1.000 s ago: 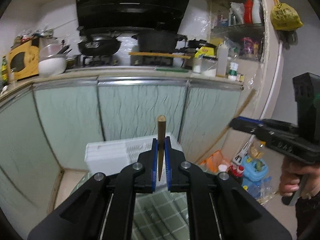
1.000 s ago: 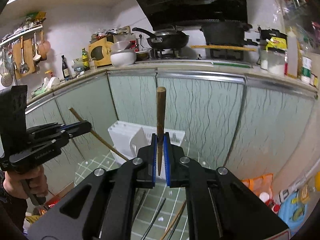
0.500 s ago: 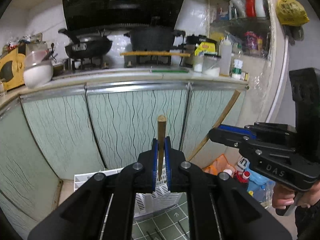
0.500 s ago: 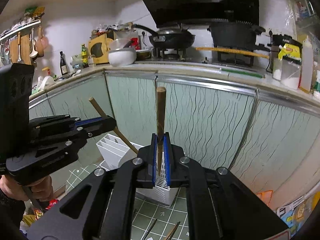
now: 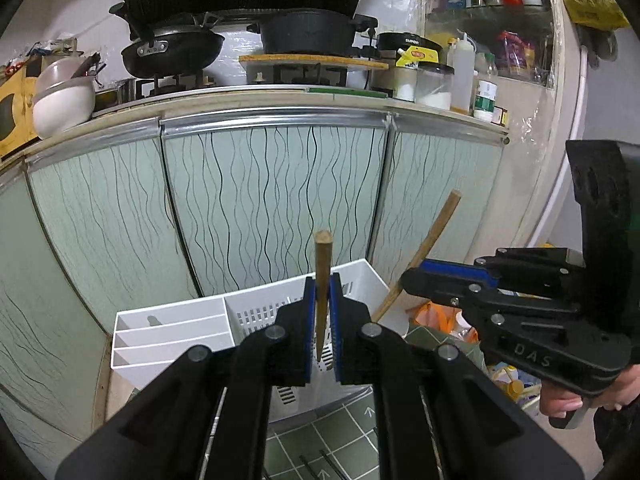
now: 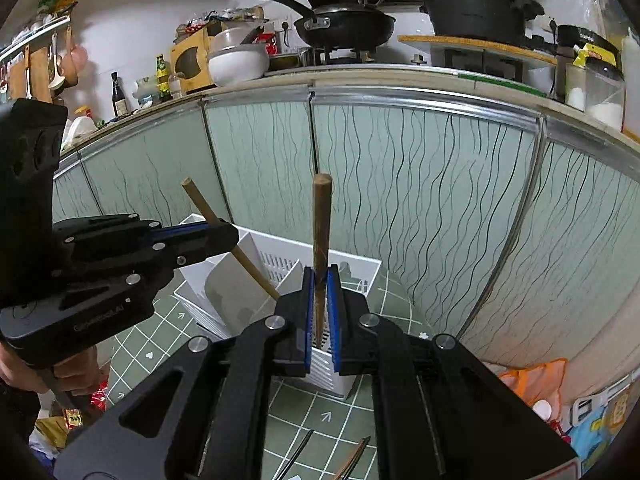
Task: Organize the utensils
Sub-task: 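Open both tools to drop the wooden chopsticks into the holder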
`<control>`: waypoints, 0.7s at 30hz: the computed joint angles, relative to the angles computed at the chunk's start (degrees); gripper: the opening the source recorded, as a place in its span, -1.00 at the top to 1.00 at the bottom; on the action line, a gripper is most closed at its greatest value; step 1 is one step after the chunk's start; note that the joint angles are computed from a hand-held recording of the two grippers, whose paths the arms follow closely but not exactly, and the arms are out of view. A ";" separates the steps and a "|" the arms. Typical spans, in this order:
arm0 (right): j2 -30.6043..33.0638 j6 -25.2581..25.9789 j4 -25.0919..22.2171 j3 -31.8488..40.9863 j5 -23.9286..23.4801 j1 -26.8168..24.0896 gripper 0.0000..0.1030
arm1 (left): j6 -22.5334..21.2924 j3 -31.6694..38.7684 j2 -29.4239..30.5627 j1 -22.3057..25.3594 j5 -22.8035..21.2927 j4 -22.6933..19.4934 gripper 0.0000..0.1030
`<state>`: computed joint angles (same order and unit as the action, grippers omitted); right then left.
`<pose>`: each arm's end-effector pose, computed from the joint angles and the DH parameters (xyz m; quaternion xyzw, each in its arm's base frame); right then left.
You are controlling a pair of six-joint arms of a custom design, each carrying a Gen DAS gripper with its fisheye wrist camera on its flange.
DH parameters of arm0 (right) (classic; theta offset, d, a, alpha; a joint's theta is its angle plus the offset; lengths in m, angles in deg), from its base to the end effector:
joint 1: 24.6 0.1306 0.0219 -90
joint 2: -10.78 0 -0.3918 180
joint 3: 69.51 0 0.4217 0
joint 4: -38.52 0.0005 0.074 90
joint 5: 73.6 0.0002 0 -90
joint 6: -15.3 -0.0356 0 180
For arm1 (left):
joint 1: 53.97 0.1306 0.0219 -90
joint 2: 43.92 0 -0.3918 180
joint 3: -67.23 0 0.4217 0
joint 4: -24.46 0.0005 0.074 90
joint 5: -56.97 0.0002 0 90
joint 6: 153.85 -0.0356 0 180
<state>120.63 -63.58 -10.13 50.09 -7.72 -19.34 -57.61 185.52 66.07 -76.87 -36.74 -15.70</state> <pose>0.6493 0.0739 0.5035 -0.2149 0.8605 0.1667 0.4309 0.6142 -0.2575 0.5017 0.1110 0.8666 -0.0948 0.4771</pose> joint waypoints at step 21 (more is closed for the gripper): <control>-7.36 2.81 4.47 -8.27 3.22 -3.15 -0.84 | -3.65 -11.47 -10.05 0.60 -5.47 5.60 -0.91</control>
<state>113.27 -60.78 -5.66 41.82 -4.50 -22.49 -61.26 174.05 56.01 -76.27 -42.21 -10.10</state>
